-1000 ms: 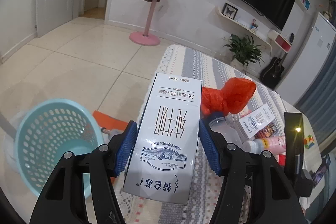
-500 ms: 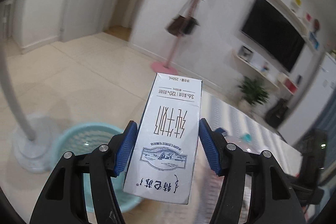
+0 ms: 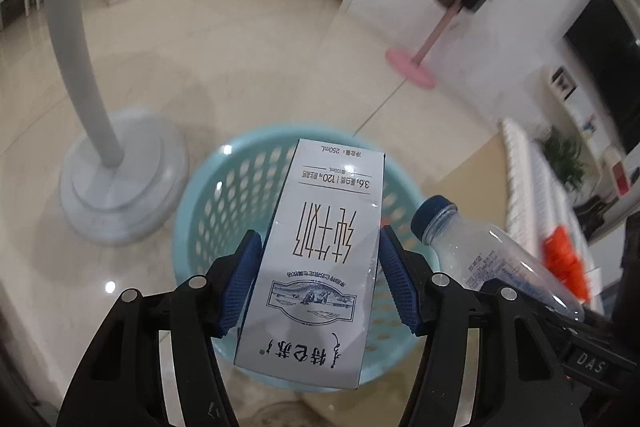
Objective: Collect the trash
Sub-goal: 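Carry carton and bottle to the blue basket and open both tools, then return both tools to the table over the remaining trash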
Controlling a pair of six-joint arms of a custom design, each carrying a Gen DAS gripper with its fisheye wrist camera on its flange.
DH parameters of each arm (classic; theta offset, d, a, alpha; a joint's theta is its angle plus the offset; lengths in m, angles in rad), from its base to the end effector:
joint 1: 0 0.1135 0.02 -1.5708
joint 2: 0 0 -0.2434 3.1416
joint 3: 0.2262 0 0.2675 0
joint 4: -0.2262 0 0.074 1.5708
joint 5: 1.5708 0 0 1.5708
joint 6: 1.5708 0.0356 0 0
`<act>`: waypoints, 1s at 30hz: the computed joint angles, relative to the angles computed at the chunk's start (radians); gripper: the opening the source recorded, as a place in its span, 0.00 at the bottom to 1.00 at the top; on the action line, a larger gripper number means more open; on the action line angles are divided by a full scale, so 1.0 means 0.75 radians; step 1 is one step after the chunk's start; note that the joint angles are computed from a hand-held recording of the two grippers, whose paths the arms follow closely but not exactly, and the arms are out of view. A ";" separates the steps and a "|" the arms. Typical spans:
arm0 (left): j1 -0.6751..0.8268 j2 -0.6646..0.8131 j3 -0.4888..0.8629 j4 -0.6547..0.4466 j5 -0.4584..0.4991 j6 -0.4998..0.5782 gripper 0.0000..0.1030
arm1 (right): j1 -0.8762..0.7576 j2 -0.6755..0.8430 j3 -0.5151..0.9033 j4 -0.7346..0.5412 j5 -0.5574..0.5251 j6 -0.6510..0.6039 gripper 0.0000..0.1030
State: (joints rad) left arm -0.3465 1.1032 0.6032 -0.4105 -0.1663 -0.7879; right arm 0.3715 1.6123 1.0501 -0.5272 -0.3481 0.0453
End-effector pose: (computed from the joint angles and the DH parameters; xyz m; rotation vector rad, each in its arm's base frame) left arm 0.2228 -0.0742 0.1723 -0.6131 2.4085 -0.2828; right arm 0.3053 0.1320 0.1732 -0.5495 2.6267 0.5974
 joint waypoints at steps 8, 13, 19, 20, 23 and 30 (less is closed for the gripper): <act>0.086 0.150 -0.059 0.110 0.105 0.039 0.58 | 0.070 0.213 0.113 -0.034 0.145 0.000 0.43; 0.086 0.073 -0.123 0.139 0.111 0.023 0.66 | 0.093 0.205 0.114 -0.058 0.170 0.042 0.43; 0.070 -0.147 -0.200 0.046 0.009 -0.021 0.68 | 0.053 0.138 0.059 -0.035 0.161 0.018 0.45; 0.071 -0.183 -0.213 0.030 -0.002 -0.037 0.68 | 0.042 0.125 0.041 -0.024 0.154 0.015 0.45; 0.100 -0.310 -0.268 -0.026 -0.015 -0.076 0.68 | 0.005 0.094 0.010 -0.009 0.124 0.021 0.45; 0.122 -0.482 -0.313 -0.178 -0.053 -0.169 0.68 | -0.108 -0.061 -0.059 -0.058 0.064 -0.038 0.45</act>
State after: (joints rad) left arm -0.2551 0.7415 0.3687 -0.5437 -0.2063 -0.9149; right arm 0.2905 1.5662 1.0058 -0.5706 -0.3005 0.0167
